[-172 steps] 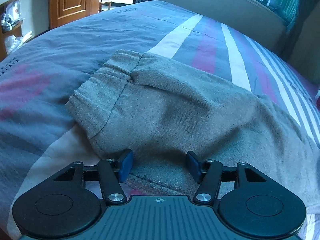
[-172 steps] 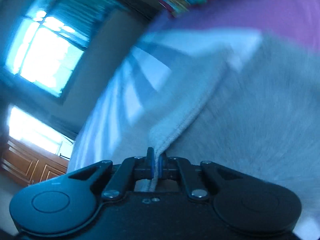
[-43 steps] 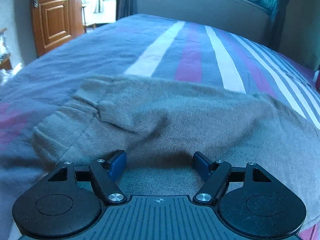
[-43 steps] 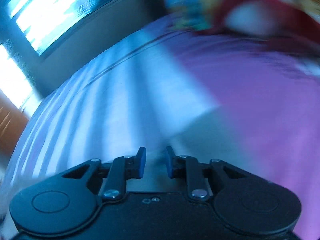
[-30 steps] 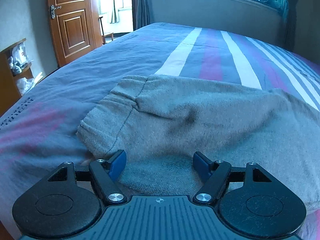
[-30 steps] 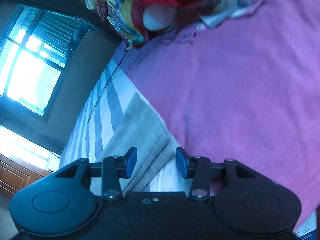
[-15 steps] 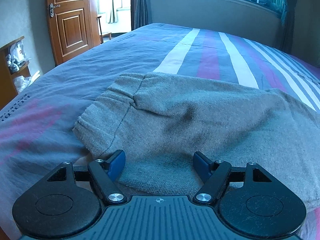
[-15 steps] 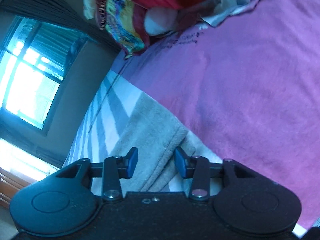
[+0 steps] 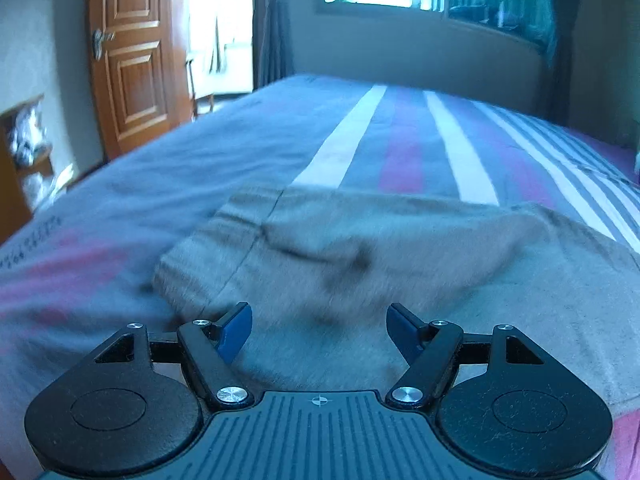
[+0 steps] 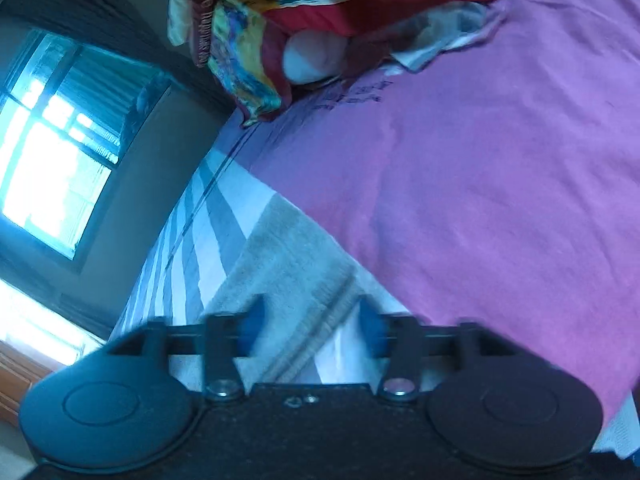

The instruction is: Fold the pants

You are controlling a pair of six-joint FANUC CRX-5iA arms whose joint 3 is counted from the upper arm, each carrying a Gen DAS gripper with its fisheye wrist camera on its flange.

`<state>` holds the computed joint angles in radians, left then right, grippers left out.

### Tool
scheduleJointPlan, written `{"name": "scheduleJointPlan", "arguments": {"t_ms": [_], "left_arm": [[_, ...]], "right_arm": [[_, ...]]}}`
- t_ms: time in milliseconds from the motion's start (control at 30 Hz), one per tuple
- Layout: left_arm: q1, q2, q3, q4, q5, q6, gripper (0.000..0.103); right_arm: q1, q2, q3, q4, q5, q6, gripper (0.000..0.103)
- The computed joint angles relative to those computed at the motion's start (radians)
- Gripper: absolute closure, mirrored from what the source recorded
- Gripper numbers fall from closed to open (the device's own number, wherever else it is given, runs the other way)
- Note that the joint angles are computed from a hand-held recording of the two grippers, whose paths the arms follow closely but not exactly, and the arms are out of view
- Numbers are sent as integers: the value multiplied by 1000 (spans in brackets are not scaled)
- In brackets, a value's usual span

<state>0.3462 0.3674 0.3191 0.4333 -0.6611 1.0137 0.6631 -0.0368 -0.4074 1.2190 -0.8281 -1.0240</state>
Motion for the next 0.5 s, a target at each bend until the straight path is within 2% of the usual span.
{"name": "scheduleJointPlan", "arguments": {"t_ms": [67,100,167,200,233,300,333,367,400,433,467,500], "left_arm": [[-16,51,105,-145,-101,72,29],[-22,65,126,-170,-114,92,29],[-27,81,154,-186,-125,104,29],[-26,86,164,-185,-131,111,29],[-24,88,163,-178,-132,111,29],[-24,83,144,-165,-113,85,29],[-23,78,130,-154,-99,80,29],[-20,71,116,-143,-91,79,29],[-20,67,109,-144,-85,83,29],[-18,60,101,-145,-85,82,29],[-16,62,111,-147,-97,88,29],[-14,66,126,-142,-111,91,29]], "right_arm": [[-20,27,22,-27,30,40,50],[-29,51,48,-39,32,69,54],[-34,107,132,-130,-6,209,89],[-41,120,160,-176,-6,258,89],[-40,116,164,-169,-10,256,90],[-36,80,125,-25,-9,241,90],[-25,71,114,8,-20,256,90],[-18,67,113,-12,-37,303,91],[-27,68,107,-84,-20,315,91],[-48,62,83,-145,32,285,92],[-57,49,65,-155,62,250,91],[-52,58,73,-137,47,258,90]]}}
